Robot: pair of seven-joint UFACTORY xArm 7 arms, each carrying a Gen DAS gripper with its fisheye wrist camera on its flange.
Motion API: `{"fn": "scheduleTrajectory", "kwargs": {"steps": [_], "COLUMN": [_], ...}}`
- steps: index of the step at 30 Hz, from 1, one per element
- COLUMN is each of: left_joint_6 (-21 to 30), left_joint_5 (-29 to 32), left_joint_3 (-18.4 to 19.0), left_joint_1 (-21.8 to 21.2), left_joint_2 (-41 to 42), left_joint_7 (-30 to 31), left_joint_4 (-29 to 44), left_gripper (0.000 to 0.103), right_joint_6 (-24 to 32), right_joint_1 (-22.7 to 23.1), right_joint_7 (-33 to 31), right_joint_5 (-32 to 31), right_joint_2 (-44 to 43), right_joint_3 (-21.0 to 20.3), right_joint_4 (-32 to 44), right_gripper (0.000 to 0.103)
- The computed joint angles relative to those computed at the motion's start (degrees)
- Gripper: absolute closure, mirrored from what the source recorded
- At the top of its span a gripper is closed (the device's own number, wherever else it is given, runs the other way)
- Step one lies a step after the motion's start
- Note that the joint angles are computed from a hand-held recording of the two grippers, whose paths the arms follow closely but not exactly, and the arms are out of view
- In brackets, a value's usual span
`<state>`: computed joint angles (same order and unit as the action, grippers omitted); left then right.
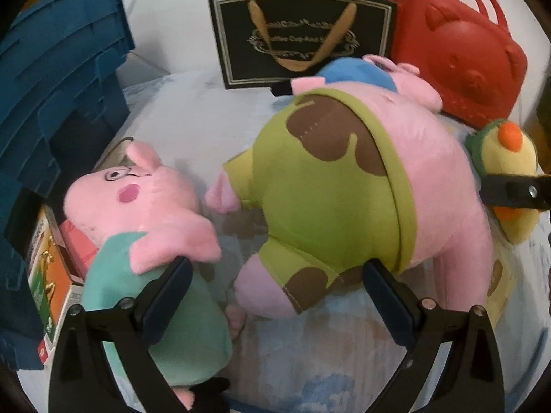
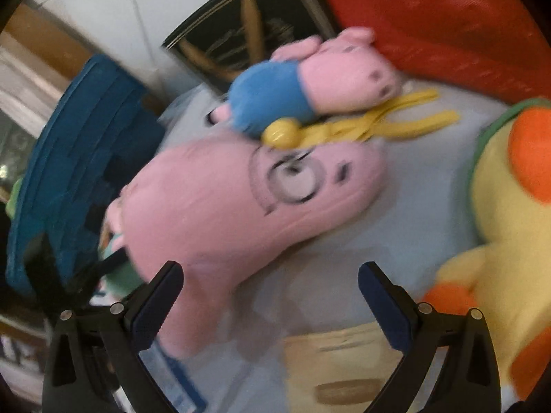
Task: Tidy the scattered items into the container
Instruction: 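Grasp the pink Patrick star plush with the left tool while the right tool grips its arm, then lift the Patrick plush with both tools and carry it over the crate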
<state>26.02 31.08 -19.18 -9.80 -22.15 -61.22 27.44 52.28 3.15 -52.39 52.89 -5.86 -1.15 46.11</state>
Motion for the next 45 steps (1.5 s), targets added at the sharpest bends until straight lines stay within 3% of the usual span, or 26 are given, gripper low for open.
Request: {"fn": "scheduleTrajectory", "kwargs": {"steps": [2, 6, 7, 10, 12, 16, 18, 20, 21, 24, 26, 28, 32, 38, 45], "left_joint_6": [-1.0, -1.4, -2.2, -3.6, -3.9, -3.8, -4.4, -4.2, -4.2, -6.1, -7.3, -7.8, -7.9, -5.0, 0.5], "left_joint_5": [-0.1, 3.7, 3.8, 3.4, 2.5, 1.4, 1.3, 0.9, 1.7, 4.4, 6.7, 8.1, 7.2, 3.6, -2.6], "left_joint_3": [0.2, -0.9, -0.3, 0.9, 1.5, 2.1, 2.3, 2.6, 2.4, 2.2, 1.4, 0.5, -0.1, -2.0, -2.9], "left_joint_1": [-0.4, -0.1, -0.5, -1.5, -2.1, -2.4, -2.1, -2.2, -1.9, -0.9, 0.2, 0.7, -0.2, -1.1, -3.5], "left_joint_2": [1.3, 5.4, 6.0, 5.9, 5.9, 6.4, 6.9, 7.8, 8.3, 8.5, 7.7, 6.8, 3.2, -3.6, -13.7], "left_joint_7": [0.9, -0.1, 0.3, 1.0, 1.8, 3.3, 3.3, 3.9, 3.6, 0.9, -2.2, -4.7, -4.9, -1.9, 3.0], "left_joint_4": [0.4, 2.6, 2.7, 2.4, 2.1, 2.2, 2.4, 2.9, 3.1, 2.8, 2.2, 1.8, 0.9, 0.6, -0.7], "left_gripper": [0.002, 0.006, 0.024, 0.031, 0.031, 0.031, 0.029, 0.026, 0.026, 0.033, 0.041, 0.044, 0.046, 0.046, 0.046], "right_joint_6": [2.2, 1.6, 1.2, 2.8, 2.8, 0.7, 0.4, -2.0, -3.9, -6.3, -5.5, -7.2, -11.1, -10.3, -10.3], "right_joint_1": [0.4, 1.3, 1.4, 1.6, 2.0, 3.2, 3.5, 3.4, 4.1, 4.4, 4.4, 4.9, 6.7, 8.0, 10.8], "right_joint_7": [-0.4, -0.2, -0.6, -2.0, -2.3, -1.4, -1.7, -0.4, -1.0, -3.8, -6.9, -9.0, -10.9, -12.2, -9.2], "right_joint_5": [0.4, 0.3, 0.7, 1.9, 1.3, -0.2, 0.8, 0.0, 1.9, 7.7, 10.7, 10.8, 9.9, 9.7, 7.9], "right_joint_2": [0.4, 0.5, 0.1, -0.6, -1.3, -1.9, -1.3, 0.0, 0.2, 0.5, 0.0, -1.8, -5.7, -12.1, -20.7], "right_joint_3": [0.3, 1.2, 1.3, 0.9, 1.1, 1.8, 1.5, 2.6, 2.3, 2.1, 1.8, 2.6, 2.6, 0.2, -1.4], "right_joint_4": [-0.1, -1.1, -1.4, -1.3, -1.5, -2.3, -2.4, -2.6, -3.2, -4.3, -4.5, -5.2, -7.1, -9.3, -11.7], "right_gripper": [0.0, 0.003, 0.011, 0.042, 0.051, 0.05, 0.04, 0.009, 0.007, 0.013, 0.04, 0.048, 0.049, 0.049, 0.05]}}
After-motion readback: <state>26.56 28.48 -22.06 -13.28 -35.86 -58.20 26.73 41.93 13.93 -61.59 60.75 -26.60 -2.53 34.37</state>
